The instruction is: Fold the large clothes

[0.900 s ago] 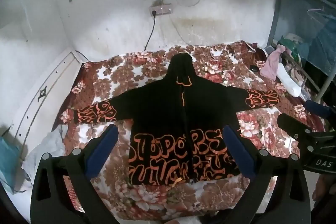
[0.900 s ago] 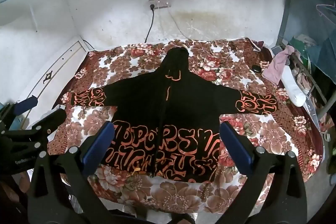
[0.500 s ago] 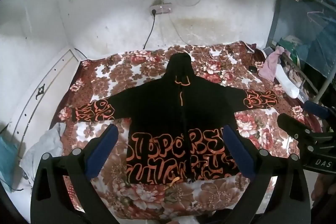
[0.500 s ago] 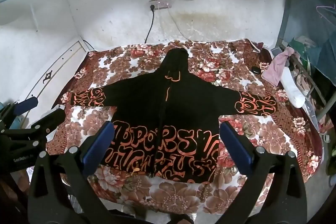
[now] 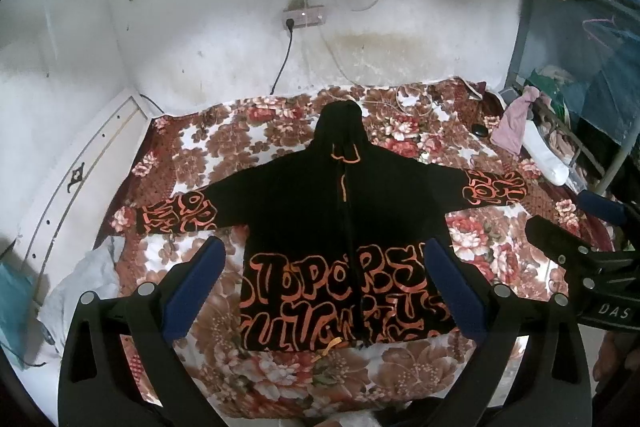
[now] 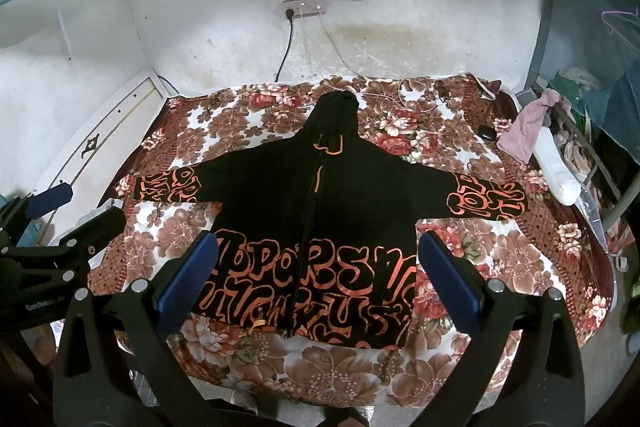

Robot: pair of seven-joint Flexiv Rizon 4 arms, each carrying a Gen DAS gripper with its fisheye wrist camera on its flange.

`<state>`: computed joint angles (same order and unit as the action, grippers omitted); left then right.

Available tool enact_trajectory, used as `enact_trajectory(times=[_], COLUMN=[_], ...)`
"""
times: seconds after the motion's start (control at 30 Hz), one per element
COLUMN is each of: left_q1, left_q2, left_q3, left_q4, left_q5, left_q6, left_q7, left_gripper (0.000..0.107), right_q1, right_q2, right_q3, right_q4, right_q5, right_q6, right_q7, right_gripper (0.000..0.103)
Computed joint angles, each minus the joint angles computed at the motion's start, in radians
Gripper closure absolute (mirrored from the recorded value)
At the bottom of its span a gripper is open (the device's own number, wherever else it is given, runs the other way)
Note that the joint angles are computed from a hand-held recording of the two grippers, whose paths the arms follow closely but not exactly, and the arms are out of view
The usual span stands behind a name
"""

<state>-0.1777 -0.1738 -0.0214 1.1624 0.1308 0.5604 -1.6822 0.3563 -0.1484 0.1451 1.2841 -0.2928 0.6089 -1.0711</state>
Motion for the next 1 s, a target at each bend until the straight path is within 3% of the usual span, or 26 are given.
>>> enact_trajectory(times=[0.73, 1.0], left_q1=[-0.005, -0.006], left_q2=[0.016, 0.017], left_q3=[-0.001, -0.003], left_q4=[0.018, 0.012], left_q5=[0.019, 0.034], left_q6=[0.004, 0.005], left_q7=[-0.012, -0.058], left_gripper=[0.009, 0.009], right_q1=[-0.002, -0.005], right_q2=[-0.006, -0.025], right_q3=[-0.002, -0.009], right_q4=[-0.008, -0.064], right_q5=[0.005, 0.018], right_q6=[-0.003, -0.032], right_q7=[-0.004, -0.042], right_gripper=[0.005, 0.005])
